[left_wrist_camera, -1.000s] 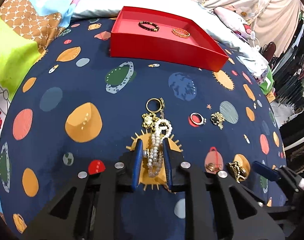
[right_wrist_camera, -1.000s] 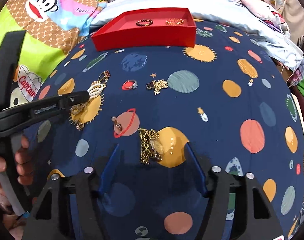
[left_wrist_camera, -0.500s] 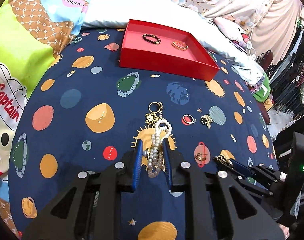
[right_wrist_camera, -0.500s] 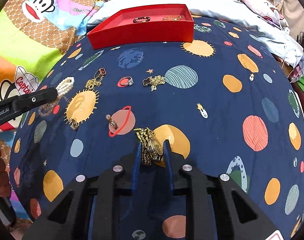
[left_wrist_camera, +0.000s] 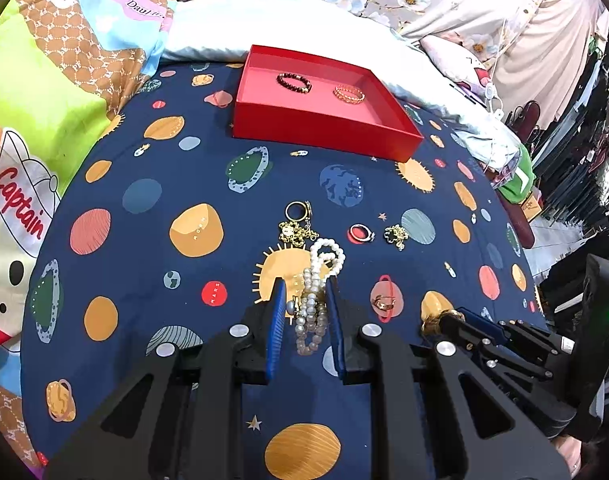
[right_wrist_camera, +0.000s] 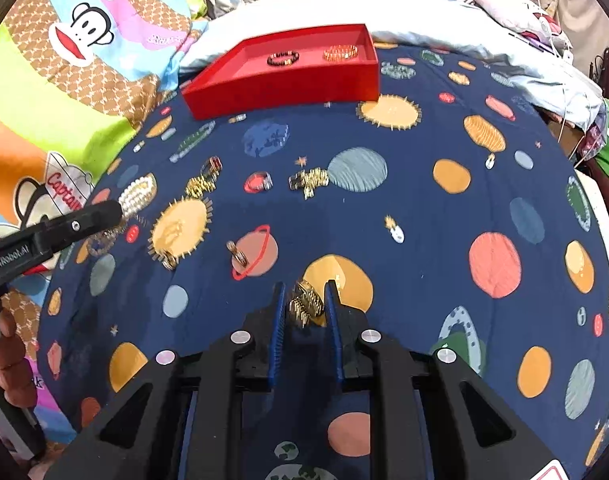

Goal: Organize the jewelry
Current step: 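Lift the pearl necklace with the left gripper while the right gripper lifts the watch, then carry the necklace and watch over the red tray and open both grippers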

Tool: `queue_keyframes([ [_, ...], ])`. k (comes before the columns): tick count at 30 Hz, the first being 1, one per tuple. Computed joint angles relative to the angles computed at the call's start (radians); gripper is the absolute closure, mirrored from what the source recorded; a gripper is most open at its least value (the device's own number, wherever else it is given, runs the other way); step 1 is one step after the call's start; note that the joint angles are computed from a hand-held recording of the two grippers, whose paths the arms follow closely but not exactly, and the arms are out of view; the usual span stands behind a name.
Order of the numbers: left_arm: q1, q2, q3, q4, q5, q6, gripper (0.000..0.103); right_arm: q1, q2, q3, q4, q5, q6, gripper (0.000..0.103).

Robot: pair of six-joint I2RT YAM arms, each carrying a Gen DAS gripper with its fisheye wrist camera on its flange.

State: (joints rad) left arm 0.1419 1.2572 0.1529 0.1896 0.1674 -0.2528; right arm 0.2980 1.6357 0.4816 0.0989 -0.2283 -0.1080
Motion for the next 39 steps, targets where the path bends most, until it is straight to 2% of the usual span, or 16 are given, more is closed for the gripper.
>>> queue_keyframes([
  [5,-0.006,-0.061,0.011,-0.052,-0.002,-0.004,0.084,-0.005,-0.035,0.012,-0.026,-0.007,-0.005,0.086],
  [8,-0.001,-0.079,0.018,-0.072,0.008,-0.001,0.092,-0.010,-0.040,0.016,-0.033,-0.014,-0.005,0.086],
  [17,0.027,-0.068,0.049,-0.093,0.031,0.023,0.096,-0.019,-0.054,0.036,-0.052,-0.028,-0.004,0.086],
  [19,0.051,-0.031,0.053,-0.093,0.046,0.031,0.088,-0.025,-0.047,0.038,-0.052,-0.033,-0.004,0.086],
  [20,0.057,-0.015,0.049,-0.094,0.037,0.026,0.070,-0.028,-0.044,0.037,-0.051,-0.034,-0.006,0.086],
  [21,0.063,-0.001,0.036,-0.082,0.030,0.021,0.060,-0.030,-0.041,0.037,-0.049,-0.035,-0.006,0.086],
  [22,0.058,0.014,0.015,-0.063,0.014,0.008,0.054,-0.034,-0.037,0.035,-0.048,-0.038,-0.007,0.086],
  [23,0.053,0.046,-0.003,-0.034,0.014,0.003,0.054,-0.036,-0.034,0.034,-0.046,-0.038,-0.007,0.086],
  [26,-0.006,0.169,-0.037,0.073,-0.019,-0.027,0.055,-0.037,-0.020,0.032,-0.038,-0.038,-0.005,0.086],
  [28,-0.060,0.247,-0.046,0.141,-0.050,-0.052,0.059,-0.036,-0.017,0.032,-0.036,-0.038,-0.005,0.086],
  [30,-0.109,0.307,-0.046,0.186,-0.086,-0.069,0.071,-0.035,-0.017,0.030,-0.034,-0.038,-0.005,0.086],
  [32,-0.136,0.311,-0.045,0.195,-0.118,-0.069,0.077,-0.034,-0.016,0.029,-0.033,-0.038,-0.002,0.086],
  [35,-0.139,0.303,-0.048,0.195,-0.108,-0.065,0.083,-0.033,-0.018,0.027,-0.031,-0.040,-0.002,0.086],
  [39,-0.126,0.243,-0.051,0.155,-0.084,-0.055,0.084,-0.029,-0.032,0.026,-0.037,-0.041,0.004,0.086],
])
